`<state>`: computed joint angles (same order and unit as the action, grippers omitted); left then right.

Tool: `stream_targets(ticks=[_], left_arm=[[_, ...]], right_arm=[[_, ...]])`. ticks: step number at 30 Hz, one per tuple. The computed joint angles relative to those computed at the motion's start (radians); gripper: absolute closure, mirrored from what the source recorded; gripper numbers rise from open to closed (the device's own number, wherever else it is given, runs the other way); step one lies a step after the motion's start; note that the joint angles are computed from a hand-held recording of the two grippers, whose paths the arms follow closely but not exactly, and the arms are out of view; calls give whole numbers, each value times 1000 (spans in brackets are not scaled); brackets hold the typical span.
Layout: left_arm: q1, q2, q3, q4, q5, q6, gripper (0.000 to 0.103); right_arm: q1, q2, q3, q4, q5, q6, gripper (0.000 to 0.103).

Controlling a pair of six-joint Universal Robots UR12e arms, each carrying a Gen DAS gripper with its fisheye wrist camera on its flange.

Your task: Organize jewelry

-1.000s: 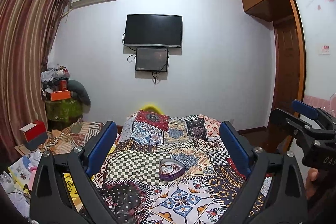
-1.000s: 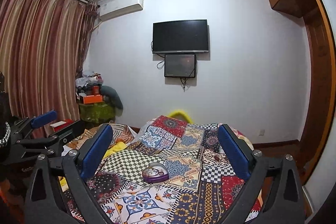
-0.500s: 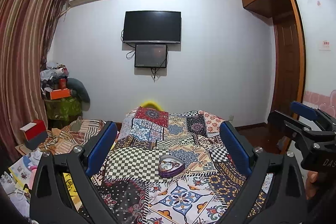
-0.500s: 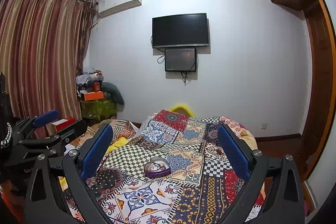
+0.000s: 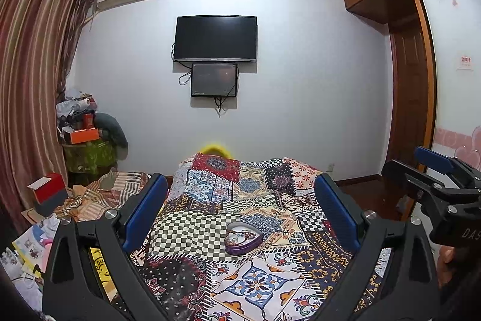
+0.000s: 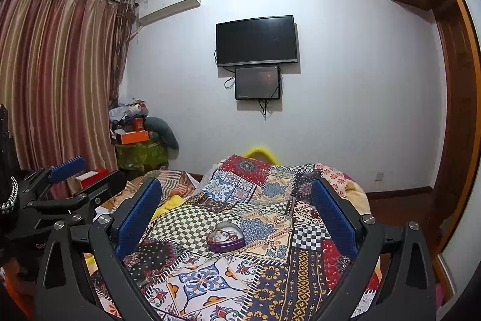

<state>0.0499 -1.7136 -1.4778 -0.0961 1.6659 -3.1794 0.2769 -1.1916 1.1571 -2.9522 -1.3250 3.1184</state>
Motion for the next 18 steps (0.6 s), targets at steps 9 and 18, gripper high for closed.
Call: stream_targets(ticks=[9, 18], left_arm=[[0, 1, -2, -2, -6, 2, 4], [0, -1, 3, -14, -21, -1, 4]], right_arm=[[-2, 0, -2, 11, 0, 10, 4], [-2, -1, 0, 16, -8, 16, 4]])
